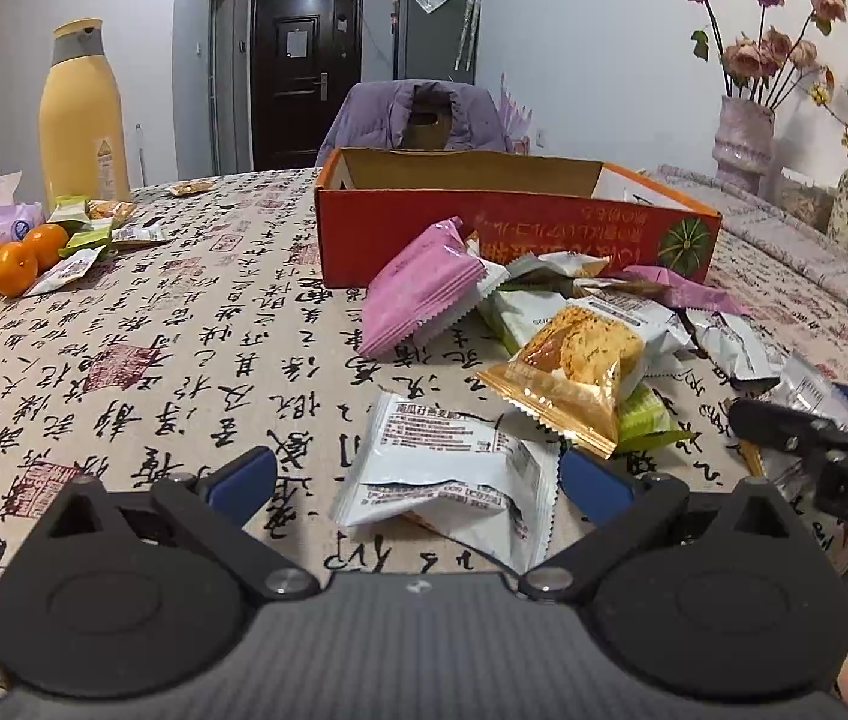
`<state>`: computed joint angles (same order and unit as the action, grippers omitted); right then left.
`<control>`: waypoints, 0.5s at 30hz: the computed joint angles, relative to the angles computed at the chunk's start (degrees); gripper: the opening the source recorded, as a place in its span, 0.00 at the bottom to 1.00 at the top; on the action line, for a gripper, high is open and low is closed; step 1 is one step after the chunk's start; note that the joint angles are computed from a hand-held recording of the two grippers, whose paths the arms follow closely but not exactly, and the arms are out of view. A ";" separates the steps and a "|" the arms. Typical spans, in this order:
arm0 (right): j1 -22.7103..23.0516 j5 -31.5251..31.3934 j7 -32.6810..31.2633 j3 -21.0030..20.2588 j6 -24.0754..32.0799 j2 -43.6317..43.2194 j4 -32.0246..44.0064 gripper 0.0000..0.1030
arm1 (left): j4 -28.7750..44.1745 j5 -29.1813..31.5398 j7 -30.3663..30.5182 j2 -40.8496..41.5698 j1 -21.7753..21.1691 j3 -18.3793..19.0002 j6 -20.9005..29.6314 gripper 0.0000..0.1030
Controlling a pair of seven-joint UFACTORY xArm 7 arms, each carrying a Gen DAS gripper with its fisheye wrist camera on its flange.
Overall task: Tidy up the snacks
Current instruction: 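Grasp a white packet with the right gripper while the left grasps another white packet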
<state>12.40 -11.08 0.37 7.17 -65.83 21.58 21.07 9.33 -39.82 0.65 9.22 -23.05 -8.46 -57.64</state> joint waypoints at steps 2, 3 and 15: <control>-0.18 -0.18 0.19 -0.05 -0.06 0.05 -0.04 0.45 | 0.70 -0.79 0.82 0.58 -0.27 0.00 0.23 1.00; -0.26 -0.32 0.30 -0.05 -0.04 0.06 -0.05 0.45 | 0.91 -0.92 1.08 0.78 -0.30 0.06 0.39 1.00; -0.61 -1.68 0.08 -0.09 0.79 0.18 0.10 0.46 | -0.43 4.79 -1.41 1.31 0.85 0.69 -2.59 0.49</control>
